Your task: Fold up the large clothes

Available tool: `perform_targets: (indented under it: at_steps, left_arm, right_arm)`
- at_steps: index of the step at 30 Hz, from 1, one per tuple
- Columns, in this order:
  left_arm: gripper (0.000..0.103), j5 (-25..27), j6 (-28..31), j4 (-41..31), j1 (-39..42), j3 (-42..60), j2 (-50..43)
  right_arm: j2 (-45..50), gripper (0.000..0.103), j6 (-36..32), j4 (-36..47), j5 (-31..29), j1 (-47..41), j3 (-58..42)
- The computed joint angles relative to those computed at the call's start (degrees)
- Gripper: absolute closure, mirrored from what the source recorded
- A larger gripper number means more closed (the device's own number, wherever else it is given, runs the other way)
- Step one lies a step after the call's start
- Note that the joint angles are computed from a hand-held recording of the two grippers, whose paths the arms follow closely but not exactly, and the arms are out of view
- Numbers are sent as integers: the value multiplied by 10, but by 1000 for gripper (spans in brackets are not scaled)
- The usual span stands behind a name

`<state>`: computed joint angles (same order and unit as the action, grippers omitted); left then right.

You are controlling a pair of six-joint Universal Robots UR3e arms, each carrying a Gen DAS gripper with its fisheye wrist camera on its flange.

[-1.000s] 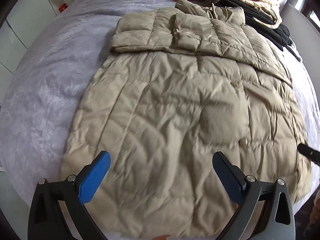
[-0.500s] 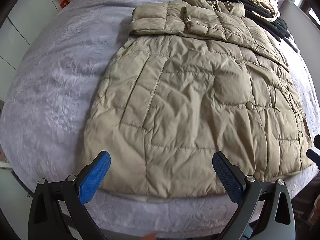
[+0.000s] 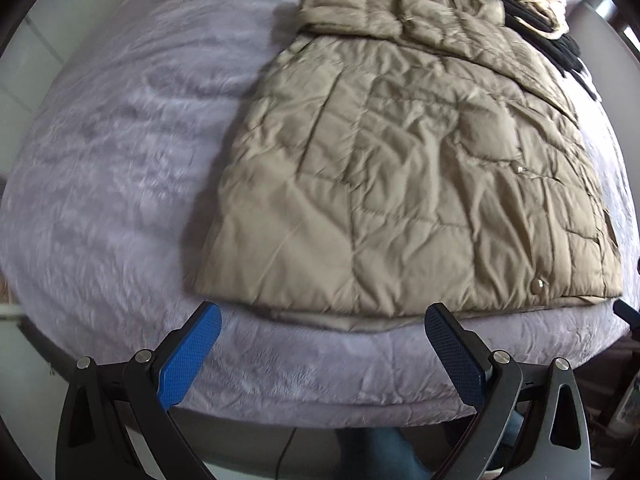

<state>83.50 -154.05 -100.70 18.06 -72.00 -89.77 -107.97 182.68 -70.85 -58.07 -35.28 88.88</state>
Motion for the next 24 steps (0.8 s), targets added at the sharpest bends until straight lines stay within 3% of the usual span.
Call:
perform_targets:
  at_steps: [5,11,18,24]
  left_arm:
    - [1,19,-38,3,-16,-23,9]
    - [1,18,-63,3,-26,-33,15]
    - [1,-105,-21,-41,89,-92,26]
    - [1,-155,-25,-32,122,-116,-3]
  right_arm:
    - [9,0,-58,63,-11,-44,-29]
    - [-10,0,-71,86,-14,-104,18]
    - [-66,0,-110,136,-6,-199,78]
    - [-103,0,-139,165,-7,-260,114]
